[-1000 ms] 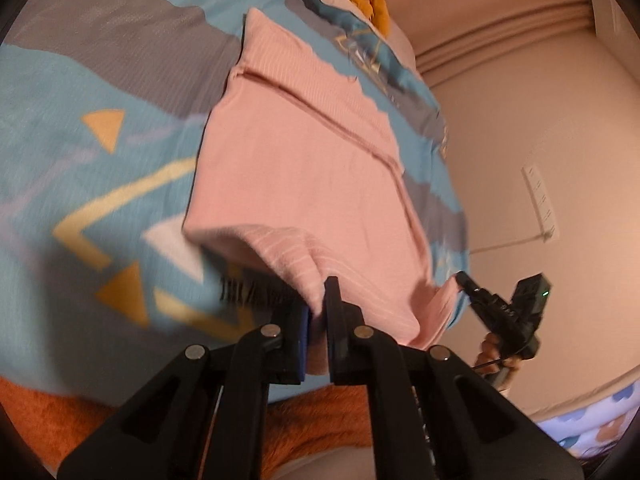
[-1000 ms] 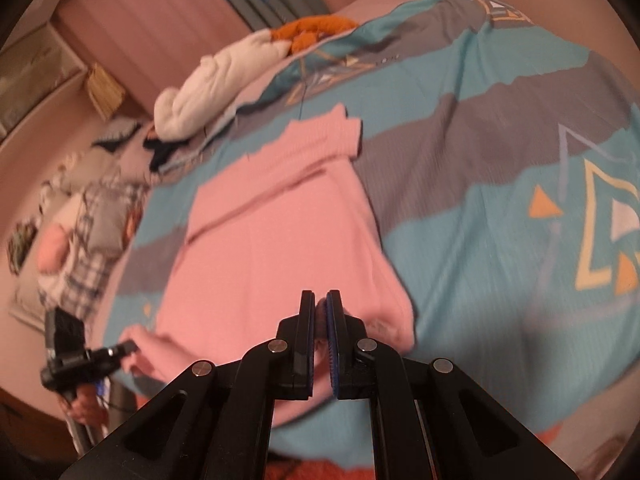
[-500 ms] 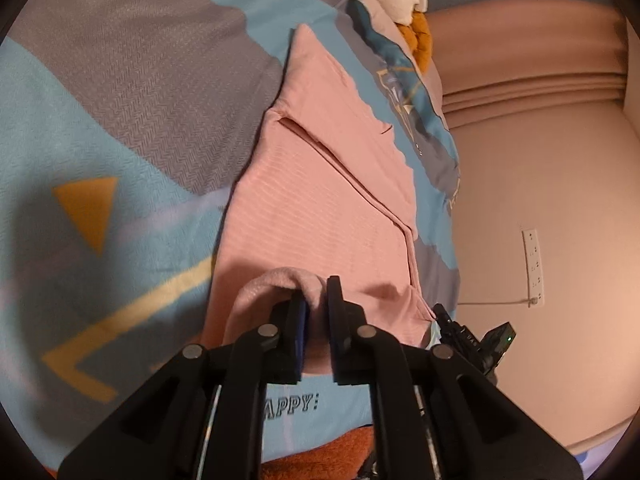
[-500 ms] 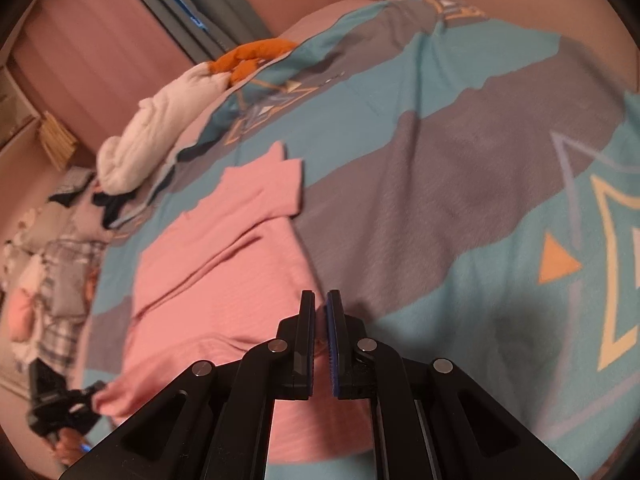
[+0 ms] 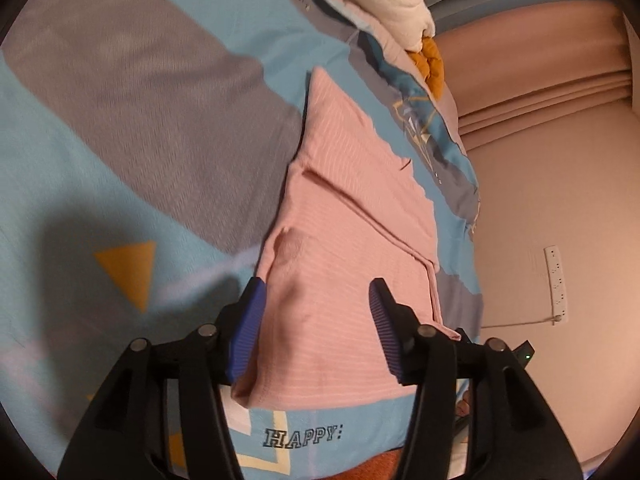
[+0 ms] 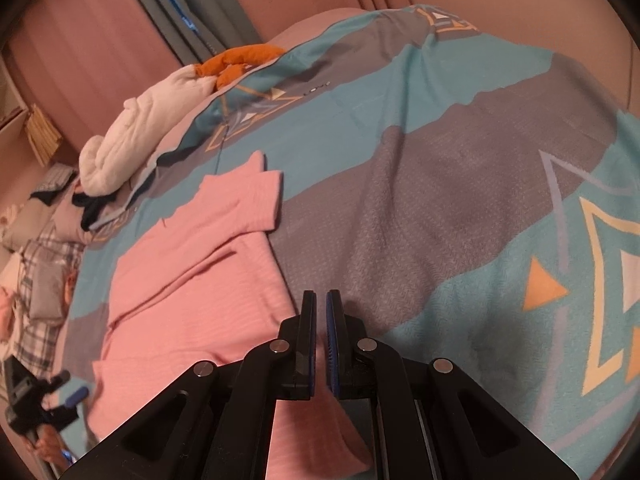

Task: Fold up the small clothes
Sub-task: 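Grasp a corner of the sweater hem with the right gripper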

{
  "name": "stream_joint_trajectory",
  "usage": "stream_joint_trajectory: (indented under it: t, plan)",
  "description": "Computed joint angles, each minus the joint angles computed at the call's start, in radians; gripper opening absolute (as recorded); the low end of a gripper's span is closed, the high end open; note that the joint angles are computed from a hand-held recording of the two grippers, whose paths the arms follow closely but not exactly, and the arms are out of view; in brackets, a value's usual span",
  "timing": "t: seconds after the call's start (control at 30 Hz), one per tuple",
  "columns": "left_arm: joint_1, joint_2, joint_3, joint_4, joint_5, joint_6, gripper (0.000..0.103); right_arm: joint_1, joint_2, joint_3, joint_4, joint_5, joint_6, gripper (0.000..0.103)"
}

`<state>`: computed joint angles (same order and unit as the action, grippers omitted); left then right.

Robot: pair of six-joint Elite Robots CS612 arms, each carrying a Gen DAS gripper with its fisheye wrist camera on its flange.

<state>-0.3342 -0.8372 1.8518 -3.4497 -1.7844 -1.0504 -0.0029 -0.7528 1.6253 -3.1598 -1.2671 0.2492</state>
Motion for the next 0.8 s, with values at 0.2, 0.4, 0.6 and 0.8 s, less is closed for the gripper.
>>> stream_joint_trajectory:
  t: [0.2,0.4,0.6,0.8]
  plan:
    - [-0.021,-0.027,-0.014,0.109,0.081,0.154,0.063,0.009,-0.023,0.009,0.037,-0.048,-0.059,0.014]
    - [-0.036,-0.011,-0.050,0.202,0.125,0.263,0.062,0.004,-0.027,0.016,0.073,-0.021,-0.102,0.051]
    - [-0.042,0.017,-0.084,0.276,0.133,0.298,0.059,0.014,-0.015,-0.003,0.165,-0.018,-0.183,0.051]
    - [-0.055,0.023,-0.093,0.300,0.183,0.318,0.038,0.013,0.002,-0.017,0.161,0.028,-0.194,0.051]
